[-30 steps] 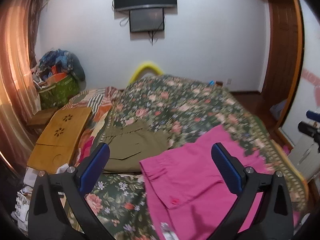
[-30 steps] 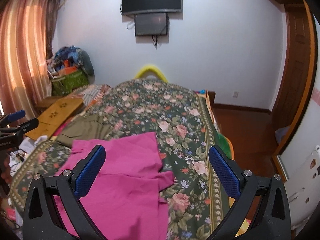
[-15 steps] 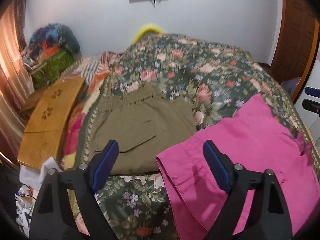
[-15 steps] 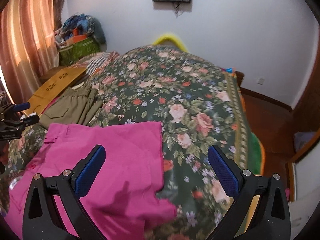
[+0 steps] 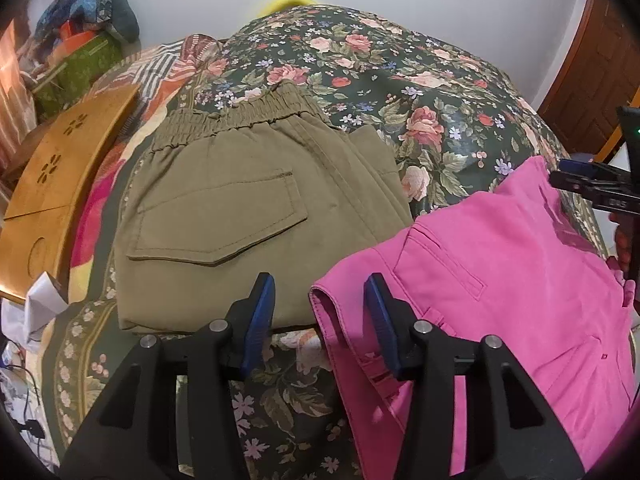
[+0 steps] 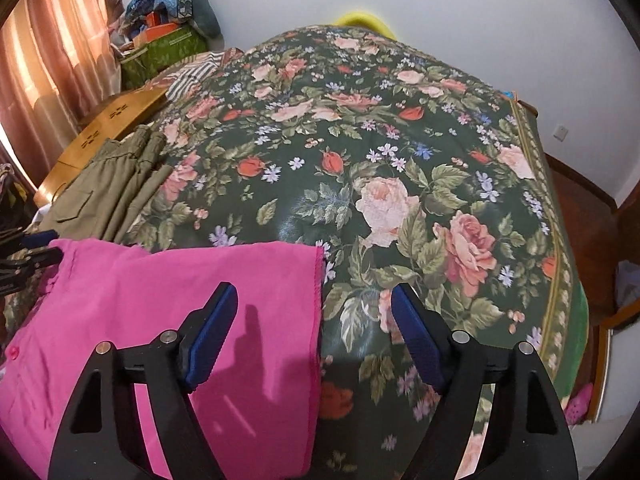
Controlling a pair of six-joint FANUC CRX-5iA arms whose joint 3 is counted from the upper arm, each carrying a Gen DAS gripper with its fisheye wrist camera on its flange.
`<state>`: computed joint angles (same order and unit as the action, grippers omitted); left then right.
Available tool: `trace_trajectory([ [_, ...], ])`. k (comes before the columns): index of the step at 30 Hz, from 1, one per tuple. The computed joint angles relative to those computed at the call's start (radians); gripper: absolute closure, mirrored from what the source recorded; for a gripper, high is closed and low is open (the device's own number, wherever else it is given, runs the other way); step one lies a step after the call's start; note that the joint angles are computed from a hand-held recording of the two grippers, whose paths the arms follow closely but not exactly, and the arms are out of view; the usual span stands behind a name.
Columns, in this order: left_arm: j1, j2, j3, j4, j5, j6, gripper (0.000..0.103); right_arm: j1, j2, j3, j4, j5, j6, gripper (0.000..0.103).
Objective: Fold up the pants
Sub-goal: 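Lower both grippers onto the pink pants edge and close them, then lift the pink pants edge with both grippers and fold it over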
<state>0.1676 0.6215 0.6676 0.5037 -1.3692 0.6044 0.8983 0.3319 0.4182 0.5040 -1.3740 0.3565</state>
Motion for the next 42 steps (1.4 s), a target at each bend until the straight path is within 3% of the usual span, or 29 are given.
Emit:
trace_trajectory([
  [4,-0.004,0.016,0.018,0.001,-0.018,-0.012,0.057,-0.023,0.023,0.021,-0.02,-0.002,0.039,0.04],
  [6,-0.003,0.016,0.016,0.011,-0.02,-0.018,0.065,-0.039,0.019,0.019,-0.06,0.027,0.045,0.051],
  [9,-0.003,0.02,0.024,0.016,-0.025,-0.006,0.08,-0.039,0.027,0.019,-0.059,0.037,0.046,0.054],
  [14,-0.006,-0.008,-0.01,0.013,0.019,-0.012,0.092,-0.04,0.016,0.001,-0.038,0.07,0.013,0.091],
  [20,0.0,-0.048,-0.035,0.044,0.043,-0.03,0.095,-0.027,0.006,-0.001,-0.002,0.091,-0.035,0.096],
  [24,-0.004,-0.079,-0.049,0.094,0.071,-0.046,0.095,0.0,-0.029,-0.035,0.095,0.095,-0.106,0.097],
  [31,-0.044,-0.09,0.0,0.195,0.125,-0.085,0.095,0.032,-0.035,0.011,0.274,0.003,-0.149,0.097],
  [38,-0.053,-0.043,0.121,0.267,0.077,-0.062,0.095,0.048,-0.048,0.043,0.382,-0.038,-0.158,0.098],
  [42,-0.036,-0.059,0.1,0.284,0.047,-0.089,0.095,0.083,-0.077,0.013,0.413,-0.034,-0.191,0.098],
])
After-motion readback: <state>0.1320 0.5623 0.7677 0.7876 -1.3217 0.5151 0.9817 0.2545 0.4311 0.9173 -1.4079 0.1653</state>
